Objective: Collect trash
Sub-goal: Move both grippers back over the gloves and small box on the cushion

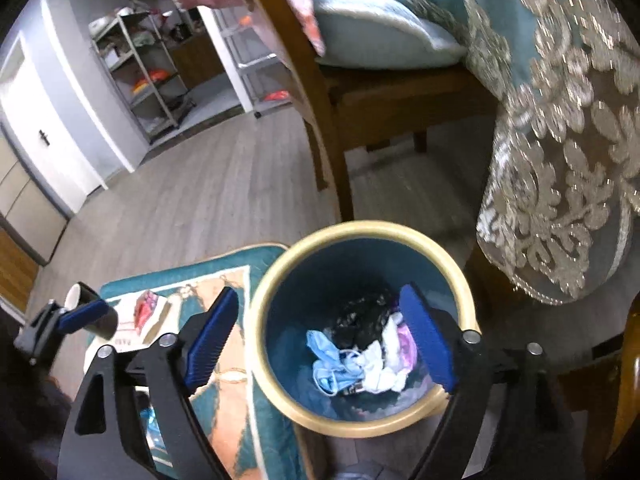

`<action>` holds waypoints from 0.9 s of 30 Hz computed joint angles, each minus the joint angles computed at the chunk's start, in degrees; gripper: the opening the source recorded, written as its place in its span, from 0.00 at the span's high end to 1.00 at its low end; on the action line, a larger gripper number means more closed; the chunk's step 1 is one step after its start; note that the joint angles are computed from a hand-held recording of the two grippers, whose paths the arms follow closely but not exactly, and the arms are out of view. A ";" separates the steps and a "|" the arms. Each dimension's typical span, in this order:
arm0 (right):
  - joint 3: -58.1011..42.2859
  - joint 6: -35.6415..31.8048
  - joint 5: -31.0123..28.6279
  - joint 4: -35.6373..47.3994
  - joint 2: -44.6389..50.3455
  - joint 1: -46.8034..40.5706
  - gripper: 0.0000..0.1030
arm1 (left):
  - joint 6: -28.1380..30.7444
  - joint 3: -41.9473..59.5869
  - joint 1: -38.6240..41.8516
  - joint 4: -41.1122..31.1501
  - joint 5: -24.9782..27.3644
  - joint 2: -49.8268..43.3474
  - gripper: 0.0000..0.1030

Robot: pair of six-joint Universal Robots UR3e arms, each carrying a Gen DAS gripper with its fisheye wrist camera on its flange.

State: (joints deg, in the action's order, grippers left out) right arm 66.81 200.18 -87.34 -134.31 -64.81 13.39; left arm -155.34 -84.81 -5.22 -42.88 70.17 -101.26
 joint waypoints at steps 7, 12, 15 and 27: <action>-6.12 0.68 -2.16 1.10 2.72 4.10 0.13 | 6.05 -9.72 12.20 -5.96 -5.51 17.35 0.06; -12.88 0.84 -4.15 4.77 6.17 7.42 0.12 | 12.79 -15.09 25.88 -14.44 -11.42 29.29 0.06; -16.69 1.90 -5.44 6.25 8.27 9.65 0.10 | 17.78 -17.94 35.24 -21.20 -15.77 35.55 0.06; -46.56 1.53 -8.93 23.92 24.70 17.06 0.10 | 24.97 -31.41 52.28 -26.91 -18.99 43.03 0.06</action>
